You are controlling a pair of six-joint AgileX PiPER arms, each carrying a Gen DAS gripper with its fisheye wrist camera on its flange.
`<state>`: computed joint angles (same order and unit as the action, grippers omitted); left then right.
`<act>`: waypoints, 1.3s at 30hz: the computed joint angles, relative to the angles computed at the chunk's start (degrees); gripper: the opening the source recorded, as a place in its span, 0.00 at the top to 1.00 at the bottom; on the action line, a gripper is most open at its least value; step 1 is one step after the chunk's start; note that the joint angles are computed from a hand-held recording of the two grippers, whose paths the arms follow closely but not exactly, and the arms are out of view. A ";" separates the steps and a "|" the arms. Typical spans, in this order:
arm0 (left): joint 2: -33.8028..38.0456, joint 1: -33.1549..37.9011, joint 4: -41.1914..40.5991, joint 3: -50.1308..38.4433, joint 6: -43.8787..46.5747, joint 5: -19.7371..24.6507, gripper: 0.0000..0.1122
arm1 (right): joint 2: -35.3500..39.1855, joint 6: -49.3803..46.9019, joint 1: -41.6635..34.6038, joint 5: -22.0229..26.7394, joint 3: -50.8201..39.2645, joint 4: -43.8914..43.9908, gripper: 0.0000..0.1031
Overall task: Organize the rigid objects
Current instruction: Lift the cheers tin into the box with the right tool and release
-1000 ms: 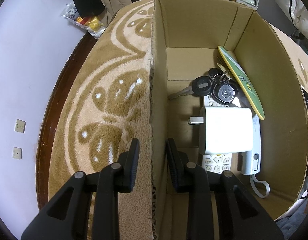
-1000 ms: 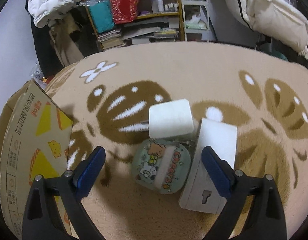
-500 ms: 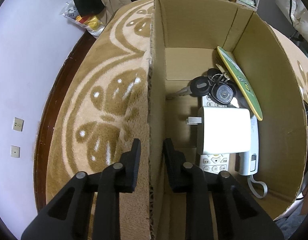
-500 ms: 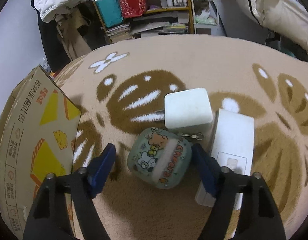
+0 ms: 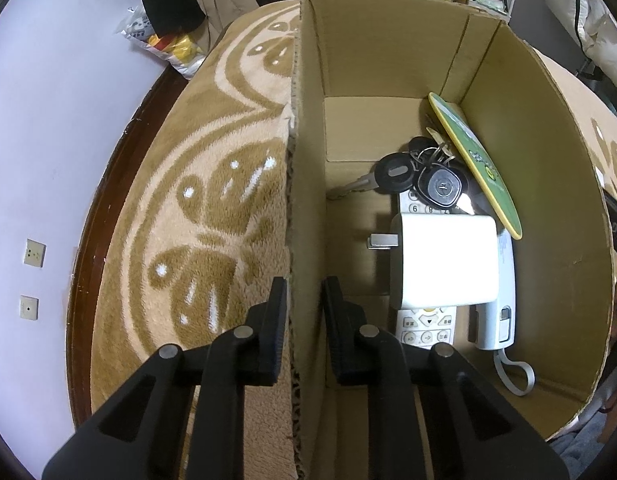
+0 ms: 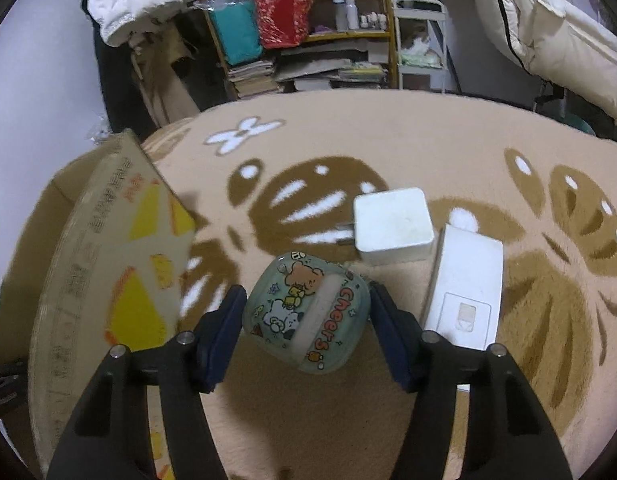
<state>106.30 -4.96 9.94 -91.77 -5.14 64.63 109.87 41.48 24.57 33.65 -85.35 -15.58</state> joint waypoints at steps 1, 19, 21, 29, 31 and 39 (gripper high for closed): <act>-0.03 -0.08 0.12 0.03 -0.04 -0.02 0.85 | -0.11 0.64 0.42 0.33 -0.33 -0.88 0.35; -0.26 0.55 -0.92 -0.09 0.25 0.11 0.84 | -3.12 4.60 7.52 1.17 -7.10 -8.47 0.35; -0.30 0.91 -1.20 0.01 0.48 0.00 0.83 | -3.97 5.85 8.34 0.95 -7.30 -9.36 0.35; -0.15 0.92 -0.97 0.11 0.60 -0.32 0.84 | -6.08 7.93 12.73 -1.00 -9.04 -13.59 0.35; -0.07 0.93 -1.13 0.00 0.54 -0.24 0.84 | -5.82 6.23 13.09 -1.53 -9.98 -11.72 0.35; 0.23 1.41 -2.08 -0.44 0.91 0.01 0.83 | -2.70 2.55 14.86 0.30 -12.46 -7.57 0.35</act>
<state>106.53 -3.55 7.85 -92.20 -4.23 64.64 107.17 44.03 39.43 33.95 -97.81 -23.15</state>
